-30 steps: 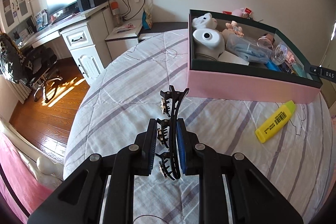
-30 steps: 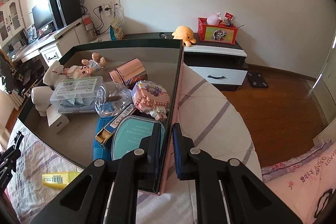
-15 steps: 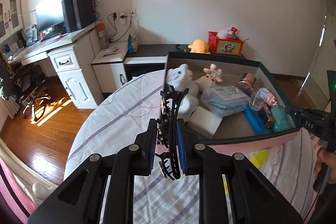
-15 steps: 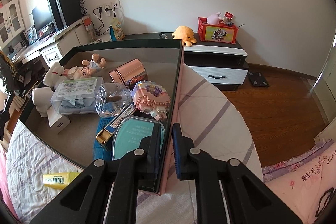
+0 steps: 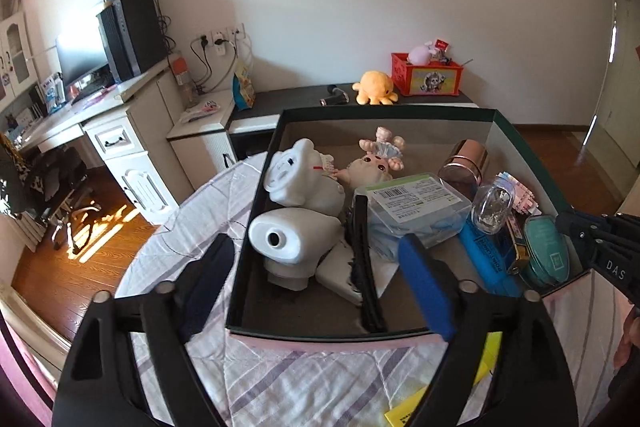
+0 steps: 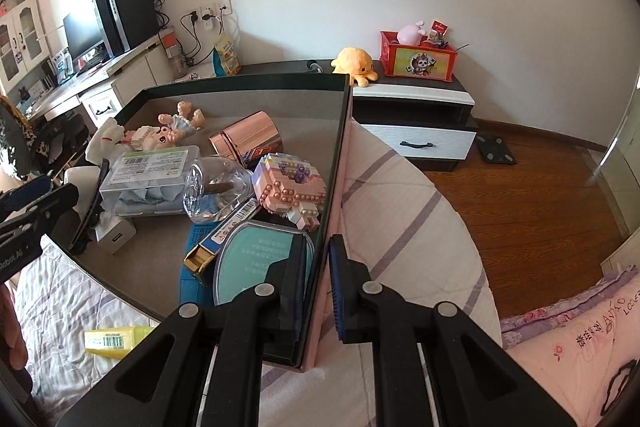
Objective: Organize rigid objects
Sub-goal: 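Carry the black hair clip into the pink box and open the left gripper, then pull the left gripper back toward the yellow highlighter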
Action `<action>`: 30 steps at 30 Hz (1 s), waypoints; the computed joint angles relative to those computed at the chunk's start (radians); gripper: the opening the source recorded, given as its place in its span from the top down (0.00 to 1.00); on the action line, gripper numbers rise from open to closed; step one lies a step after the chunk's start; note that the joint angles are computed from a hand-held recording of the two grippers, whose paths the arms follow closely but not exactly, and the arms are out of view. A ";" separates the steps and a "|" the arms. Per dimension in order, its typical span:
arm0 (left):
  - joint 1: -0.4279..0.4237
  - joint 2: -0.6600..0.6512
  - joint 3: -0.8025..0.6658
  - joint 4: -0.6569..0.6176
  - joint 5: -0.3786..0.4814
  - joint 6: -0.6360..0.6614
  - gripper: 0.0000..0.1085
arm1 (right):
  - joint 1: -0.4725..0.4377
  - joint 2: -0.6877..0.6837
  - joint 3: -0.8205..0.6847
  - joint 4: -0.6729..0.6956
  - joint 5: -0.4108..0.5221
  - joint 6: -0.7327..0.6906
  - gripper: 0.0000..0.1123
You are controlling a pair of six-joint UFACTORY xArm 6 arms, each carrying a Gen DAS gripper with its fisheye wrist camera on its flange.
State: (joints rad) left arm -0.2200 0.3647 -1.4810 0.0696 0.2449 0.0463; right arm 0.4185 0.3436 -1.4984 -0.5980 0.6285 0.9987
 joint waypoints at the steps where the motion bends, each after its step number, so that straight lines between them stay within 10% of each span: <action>1: 0.005 -0.017 0.027 0.044 -0.029 -0.035 0.18 | -0.001 -0.001 0.002 0.000 -0.003 0.002 0.90; 15: -0.040 -0.216 0.326 -0.310 -0.114 0.297 0.10 | -0.001 -0.044 0.069 0.000 -0.051 0.017 0.89; 30: -0.109 -0.241 0.428 -0.202 -0.096 0.298 0.10 | 0.040 -0.198 0.202 -0.214 0.006 0.264 0.81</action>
